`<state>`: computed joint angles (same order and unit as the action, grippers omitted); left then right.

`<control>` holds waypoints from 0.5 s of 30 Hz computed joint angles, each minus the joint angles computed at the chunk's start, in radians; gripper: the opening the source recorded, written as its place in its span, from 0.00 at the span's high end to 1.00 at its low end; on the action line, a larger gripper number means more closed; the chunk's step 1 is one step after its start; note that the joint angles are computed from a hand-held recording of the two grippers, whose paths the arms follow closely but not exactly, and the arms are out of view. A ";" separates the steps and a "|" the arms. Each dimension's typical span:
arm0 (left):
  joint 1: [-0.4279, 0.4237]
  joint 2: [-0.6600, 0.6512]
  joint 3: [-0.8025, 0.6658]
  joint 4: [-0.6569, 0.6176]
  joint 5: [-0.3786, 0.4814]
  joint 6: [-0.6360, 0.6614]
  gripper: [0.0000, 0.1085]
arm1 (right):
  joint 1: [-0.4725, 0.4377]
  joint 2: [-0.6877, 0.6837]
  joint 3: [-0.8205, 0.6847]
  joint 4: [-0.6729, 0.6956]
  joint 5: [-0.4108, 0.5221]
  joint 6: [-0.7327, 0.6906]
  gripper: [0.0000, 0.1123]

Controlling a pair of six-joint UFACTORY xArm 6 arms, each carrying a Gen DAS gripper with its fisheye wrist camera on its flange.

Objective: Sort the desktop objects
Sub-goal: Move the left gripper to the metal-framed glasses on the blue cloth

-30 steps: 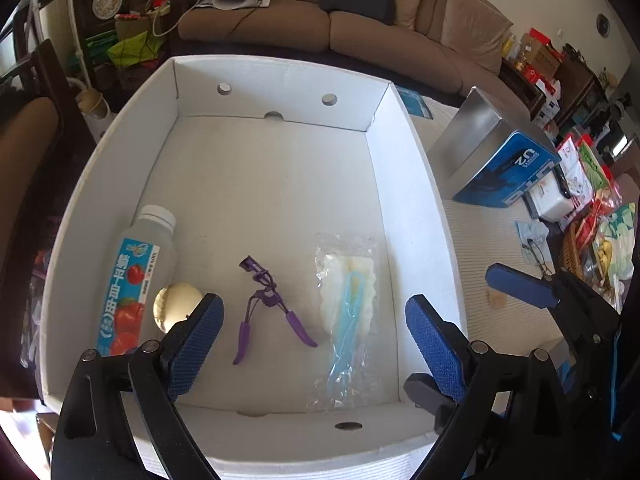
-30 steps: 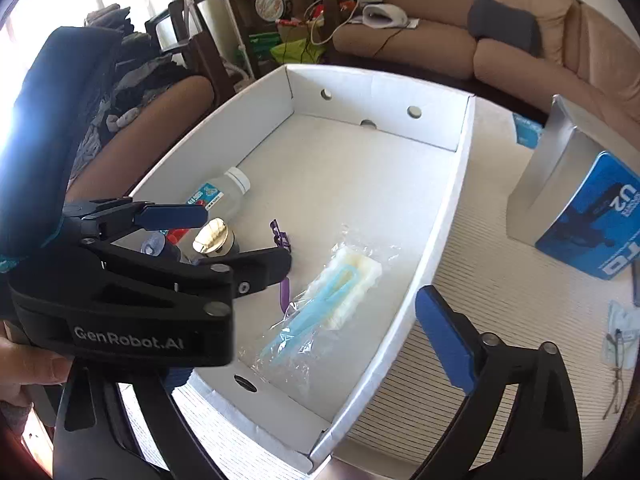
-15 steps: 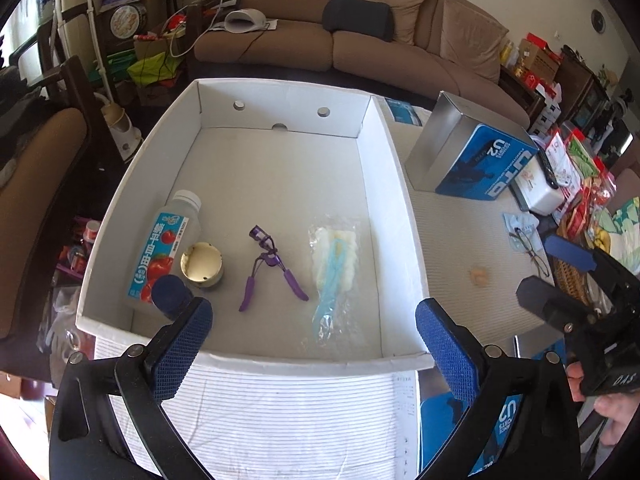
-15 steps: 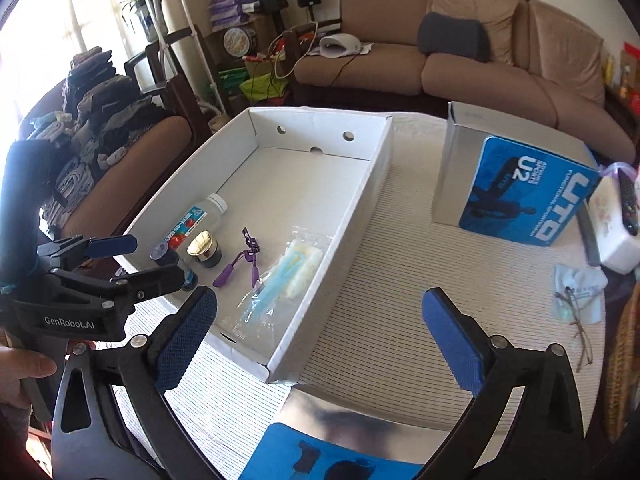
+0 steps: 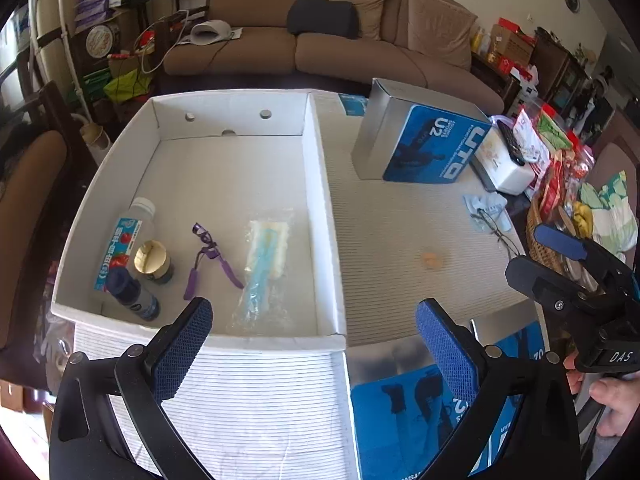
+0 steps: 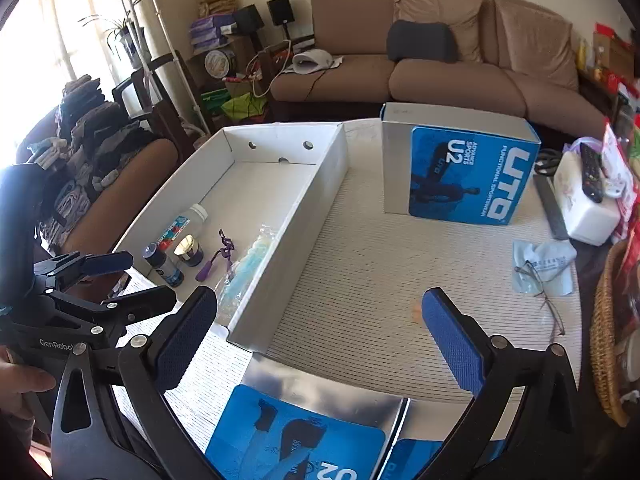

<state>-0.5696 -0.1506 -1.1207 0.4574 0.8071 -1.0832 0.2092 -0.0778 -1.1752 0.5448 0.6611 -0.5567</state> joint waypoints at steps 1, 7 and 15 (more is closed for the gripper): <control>-0.008 0.021 -0.018 -0.004 -0.004 0.003 0.05 | -0.013 -0.002 0.004 0.003 0.004 -0.008 0.08; -0.044 0.171 -0.160 -0.040 -0.024 0.045 0.05 | -0.129 0.012 0.003 0.062 0.044 -0.097 0.08; -0.075 0.434 -0.418 -0.126 -0.060 0.172 0.05 | -0.305 0.117 -0.061 0.108 0.080 -0.204 0.08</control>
<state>-0.6450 0.2831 -1.5391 0.3312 0.7466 -0.9110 -0.0956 0.0388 -1.2366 0.6529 0.7407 -0.7610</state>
